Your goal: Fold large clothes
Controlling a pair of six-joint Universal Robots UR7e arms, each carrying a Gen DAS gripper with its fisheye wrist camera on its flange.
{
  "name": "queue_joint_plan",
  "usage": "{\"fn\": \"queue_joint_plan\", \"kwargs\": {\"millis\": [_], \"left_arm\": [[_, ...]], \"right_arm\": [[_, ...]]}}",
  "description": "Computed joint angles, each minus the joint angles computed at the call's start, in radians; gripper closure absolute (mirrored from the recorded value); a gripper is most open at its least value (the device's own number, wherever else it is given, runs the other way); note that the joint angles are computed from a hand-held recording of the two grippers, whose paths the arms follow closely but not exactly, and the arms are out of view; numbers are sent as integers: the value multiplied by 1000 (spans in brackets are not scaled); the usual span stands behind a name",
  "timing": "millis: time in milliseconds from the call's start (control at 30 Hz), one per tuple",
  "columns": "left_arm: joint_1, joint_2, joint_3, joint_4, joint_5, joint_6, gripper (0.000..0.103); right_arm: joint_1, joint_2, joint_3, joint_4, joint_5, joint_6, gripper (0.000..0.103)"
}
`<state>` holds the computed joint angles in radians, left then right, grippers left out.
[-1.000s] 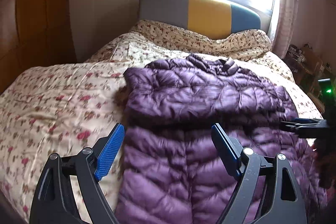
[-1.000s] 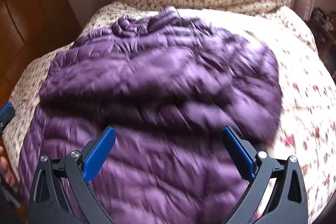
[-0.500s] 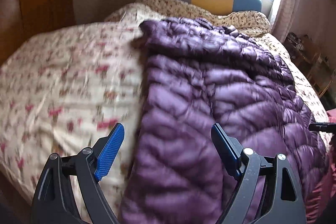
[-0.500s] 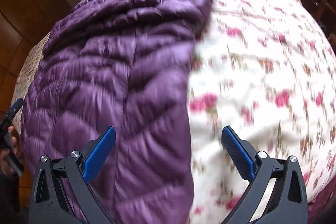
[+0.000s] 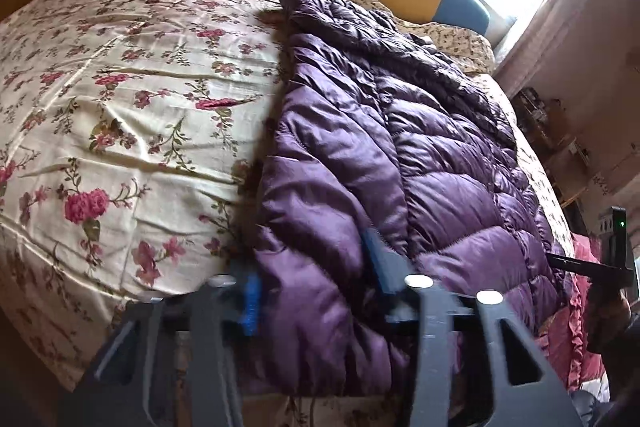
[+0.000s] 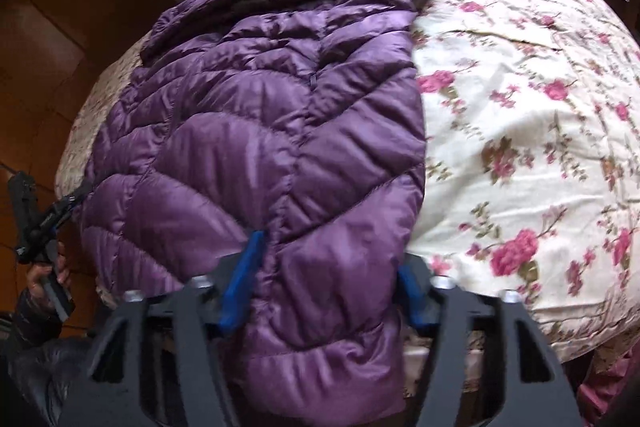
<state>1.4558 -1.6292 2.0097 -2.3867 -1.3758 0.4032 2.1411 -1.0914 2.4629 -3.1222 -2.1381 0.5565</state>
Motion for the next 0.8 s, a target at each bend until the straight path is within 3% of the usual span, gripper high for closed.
{"fn": "queue_joint_plan", "kwargs": {"millis": [67, 133, 333, 467, 800], "left_arm": [[-2, -11, -2, 22, -18, 0, 89], [-19, -28, -1, 30, -24, 15, 92], [-65, -39, -50, 72, -80, 40, 96], [-93, 19, -122, 77, -121, 34, 96], [-147, 294, -397, 26, -135, 10, 96]], "right_arm": [[-1, 3, -8, -13, 24, -28, 86], [4, 3, -30, -14, 30, -51, 91], [48, -34, -88, -26, 12, -129, 94], [45, -42, -137, -56, -7, -200, 94], [-78, 23, -342, -137, -11, -385, 94]]}}
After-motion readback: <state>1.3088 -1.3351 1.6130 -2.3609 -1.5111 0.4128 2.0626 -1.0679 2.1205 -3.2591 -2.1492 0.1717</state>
